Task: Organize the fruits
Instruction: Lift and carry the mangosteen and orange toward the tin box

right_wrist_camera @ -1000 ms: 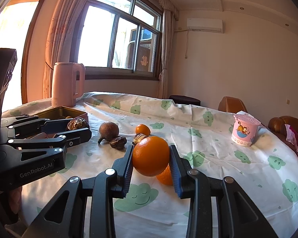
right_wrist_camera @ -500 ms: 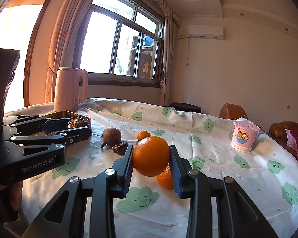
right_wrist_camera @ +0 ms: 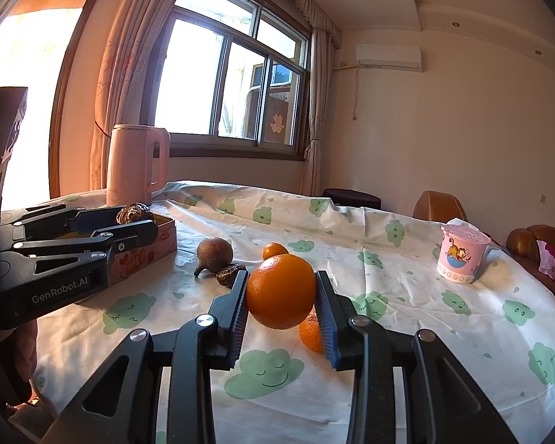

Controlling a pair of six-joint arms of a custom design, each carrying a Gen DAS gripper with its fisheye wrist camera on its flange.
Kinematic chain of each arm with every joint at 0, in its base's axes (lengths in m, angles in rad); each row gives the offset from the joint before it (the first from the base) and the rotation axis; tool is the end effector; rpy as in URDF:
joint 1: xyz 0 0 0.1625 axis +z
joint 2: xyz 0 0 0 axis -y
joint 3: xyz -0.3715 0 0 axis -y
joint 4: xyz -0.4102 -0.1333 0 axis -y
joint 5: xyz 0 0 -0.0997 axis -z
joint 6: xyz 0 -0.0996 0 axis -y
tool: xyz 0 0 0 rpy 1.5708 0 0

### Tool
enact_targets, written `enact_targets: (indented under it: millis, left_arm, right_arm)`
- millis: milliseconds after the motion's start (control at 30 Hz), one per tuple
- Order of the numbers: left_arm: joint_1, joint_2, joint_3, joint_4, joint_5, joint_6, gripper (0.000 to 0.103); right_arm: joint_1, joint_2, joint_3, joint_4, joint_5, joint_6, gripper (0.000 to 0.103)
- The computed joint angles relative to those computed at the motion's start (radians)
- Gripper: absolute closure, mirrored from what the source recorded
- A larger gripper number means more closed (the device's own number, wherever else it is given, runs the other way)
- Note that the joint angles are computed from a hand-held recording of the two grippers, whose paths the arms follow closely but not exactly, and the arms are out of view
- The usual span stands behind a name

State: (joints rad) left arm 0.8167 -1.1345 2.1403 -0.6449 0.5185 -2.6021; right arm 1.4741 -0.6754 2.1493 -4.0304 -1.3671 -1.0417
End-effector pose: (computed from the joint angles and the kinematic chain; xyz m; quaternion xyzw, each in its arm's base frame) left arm -0.1051 -0.4330 0.0420 0.2007 0.7397 -0.5332 0.3580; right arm 0.1077 -0.4786 0.0157 0.4417 -0.7585 0.4448 0.1782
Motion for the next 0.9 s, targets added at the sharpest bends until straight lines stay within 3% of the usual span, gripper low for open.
enact_targets:
  millis: [900]
  left_arm:
    - [0.059,-0.206,0.091,-0.058,-0.11,0.074,0.065]
  right_arm:
    - [0.196,-0.012,-0.096,0.252,-0.045,0.007,0.067]
